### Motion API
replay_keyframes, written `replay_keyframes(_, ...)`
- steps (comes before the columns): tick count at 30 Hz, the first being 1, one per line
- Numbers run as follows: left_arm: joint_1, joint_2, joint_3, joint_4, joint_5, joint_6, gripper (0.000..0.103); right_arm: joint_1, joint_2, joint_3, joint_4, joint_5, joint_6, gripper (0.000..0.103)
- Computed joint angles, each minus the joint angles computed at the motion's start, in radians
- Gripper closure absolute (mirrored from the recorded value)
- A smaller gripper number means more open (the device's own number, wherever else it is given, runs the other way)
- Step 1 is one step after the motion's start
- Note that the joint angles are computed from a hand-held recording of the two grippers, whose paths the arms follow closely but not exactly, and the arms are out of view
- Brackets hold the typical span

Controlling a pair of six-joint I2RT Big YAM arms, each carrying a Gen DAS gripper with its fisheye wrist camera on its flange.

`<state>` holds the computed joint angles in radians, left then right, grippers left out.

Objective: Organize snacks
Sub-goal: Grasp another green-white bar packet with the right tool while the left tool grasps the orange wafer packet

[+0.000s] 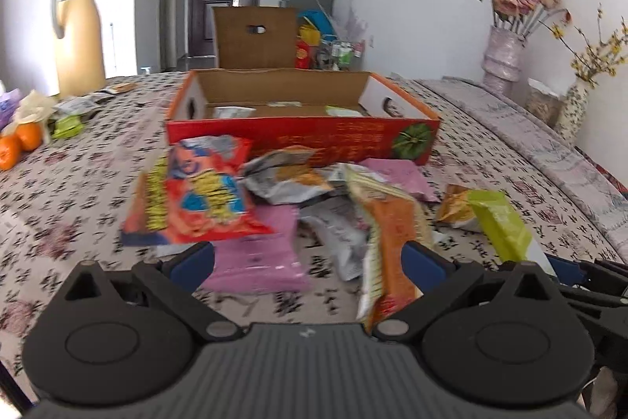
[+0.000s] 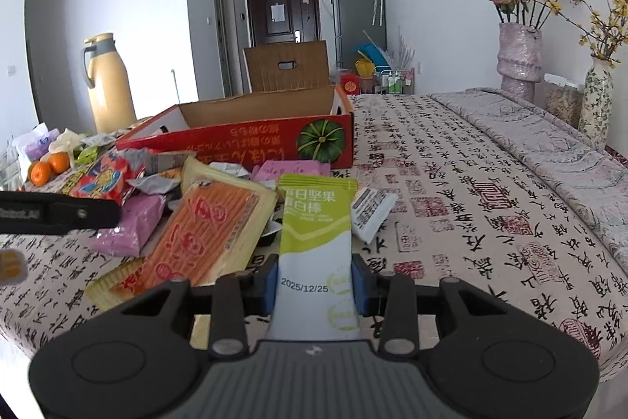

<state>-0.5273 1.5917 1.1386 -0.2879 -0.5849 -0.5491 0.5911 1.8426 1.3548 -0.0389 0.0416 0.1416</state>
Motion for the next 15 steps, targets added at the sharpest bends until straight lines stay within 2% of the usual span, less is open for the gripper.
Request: replay_keyframes(15, -0.019, 0.166, 0.194, -0.144, 0.003, -0.014, 0.002, -0.057, 0.01, -0.031, 0.075, -0.059, 0.025, 0.067)
